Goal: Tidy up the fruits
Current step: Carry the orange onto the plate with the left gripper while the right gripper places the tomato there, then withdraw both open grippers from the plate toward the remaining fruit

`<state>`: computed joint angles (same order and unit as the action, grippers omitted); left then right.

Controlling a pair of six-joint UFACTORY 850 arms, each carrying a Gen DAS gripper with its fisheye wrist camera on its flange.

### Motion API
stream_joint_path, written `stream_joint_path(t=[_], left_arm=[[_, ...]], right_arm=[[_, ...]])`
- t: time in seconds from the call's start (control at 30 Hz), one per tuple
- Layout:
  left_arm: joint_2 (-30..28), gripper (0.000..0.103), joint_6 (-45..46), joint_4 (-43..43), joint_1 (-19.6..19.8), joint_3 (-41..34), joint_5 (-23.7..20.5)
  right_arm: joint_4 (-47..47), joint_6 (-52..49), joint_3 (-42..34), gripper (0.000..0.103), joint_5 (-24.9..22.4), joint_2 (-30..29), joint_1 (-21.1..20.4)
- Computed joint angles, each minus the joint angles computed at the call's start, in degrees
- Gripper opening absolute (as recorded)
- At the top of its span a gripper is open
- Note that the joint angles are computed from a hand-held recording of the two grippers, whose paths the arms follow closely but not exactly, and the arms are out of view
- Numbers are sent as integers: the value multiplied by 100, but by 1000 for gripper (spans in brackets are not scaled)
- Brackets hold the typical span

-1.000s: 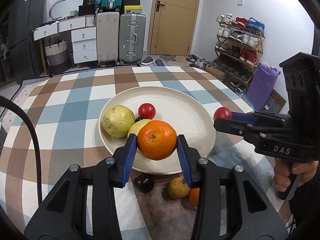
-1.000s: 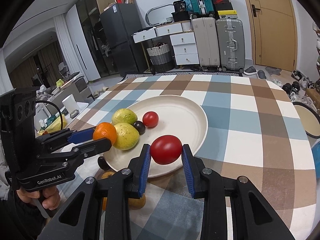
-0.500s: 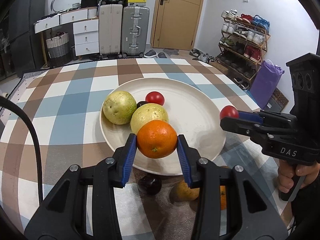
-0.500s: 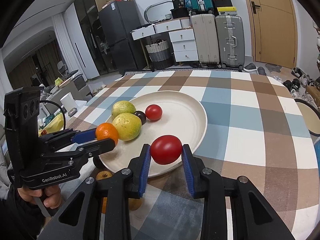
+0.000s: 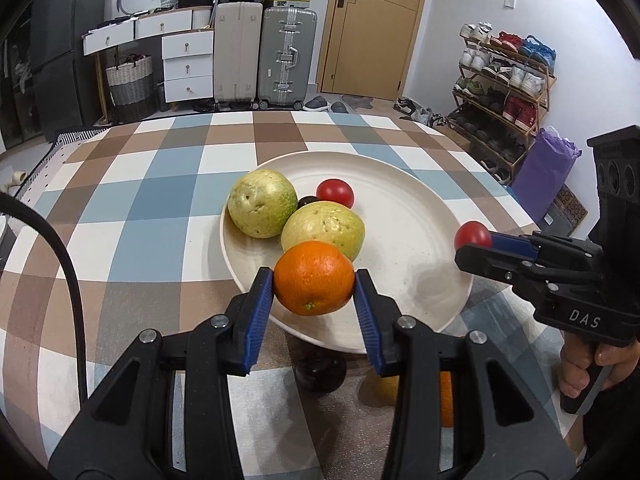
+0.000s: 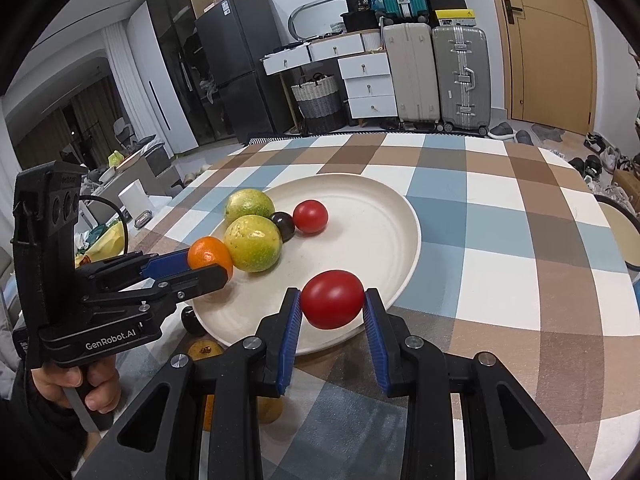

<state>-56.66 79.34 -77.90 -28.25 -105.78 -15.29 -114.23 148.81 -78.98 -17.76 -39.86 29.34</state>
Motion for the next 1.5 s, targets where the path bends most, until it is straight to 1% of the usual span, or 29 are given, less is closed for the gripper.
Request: stream_joint_path(t=[0.1, 0.17, 0.2, 0.33, 0.4, 0.43, 0.47, 0.5, 0.53, 0.57, 0.6, 0.63, 0.67, 0.7, 0.77, 0.8, 0.87, 0.97, 1.0, 1.1, 1.17, 1.3, 1.37, 1.43, 1.5], left_arm=[[14, 38, 46, -22, -14, 21, 81], [26, 38, 99, -70, -16, 40, 106], [25, 38, 105, -81, -16, 41, 117], [63, 38, 280, -228, -25, 106, 151], [97, 40, 347, -242, -30, 151, 172], [124, 40, 424, -280, -35, 190, 187], [159, 47, 584, -408, -42, 247, 199], [196, 61, 710, -516, -47, 301, 224], [240, 69, 963, -786, -51, 375, 271], [286, 76, 1341, -1178, -50, 457, 284], [329, 77, 1742, -1584, -35, 527, 251], [361, 78, 1903, -1750, -25, 574, 225], [396, 81, 2036, -1898, -19, 629, 226], [420, 82, 2071, -1972, -9, 663, 244], [456, 83, 1955, -1886, 15, 721, 194], [474, 86, 1901, -1867, 24, 749, 201], [527, 89, 2104, -2099, 40, 842, 183], [647, 102, 2555, -2515, 52, 1043, 107], [699, 102, 2910, -2834, 55, 1139, 70], [820, 102, 3570, -3385, 49, 1358, 91], [906, 102, 3976, -3750, 54, 1518, 114], [1051, 102, 4331, -4040, 121, 1783, 61], [1093, 102, 4356, -4069, 155, 1847, 53], [1113, 102, 4215, -3902, 171, 1864, 64], [1123, 102, 4193, -3887, 178, 1875, 58]], right_arm=[[-13, 16, -3, 32, -21, -7, 5], [-302, 317, 20, 34, 28, 4, -17], [-476, 515, 48, 38, 19, 18, -22], [-741, 818, 126, 43, -54, 55, -13], [-1245, 1391, 229, 62, -181, 104, -10], [-1358, 1530, 267, 67, -263, 124, 1], [-1469, 1680, 336, 75, -398, 162, 20], [-1505, 1744, 373, 81, -483, 182, 38], [-1598, 1861, 434, 84, -590, 217, 54], [-1649, 1908, 440, 90, -604, 218, 47], [-1692, 1954, 457, 92, -614, 227, 50], [-1684, 1953, 458, 93, -601, 227, 51], [-1633, 1911, 449, 95, -588, 220, 54], [-1566, 1857, 443, 99, -591, 217, 59], [-1376, 1694, 450, 103, -702, 222, 87], [-1326, 1660, 470, 103, -772, 234, 103], [-1232, 1629, 502, 103, -833, 253, 124], [-1189, 1597, 497, 103, -725, 248, 119], [-1121, 1524, 490, 103, -711, 246, 124], [-1035, 1430, 487, 103, -680, 245, 142], [-920, 1294, 450, 103, -566, 225, 145], [-692, 976, 398, 103, -411, 197, 188], [-483, 701, 370, 103, -358, 185, 216], [-147, 330, 327, 103, -367, 168, 248], [305, -229, 254, 103, -268, 143, 255]])
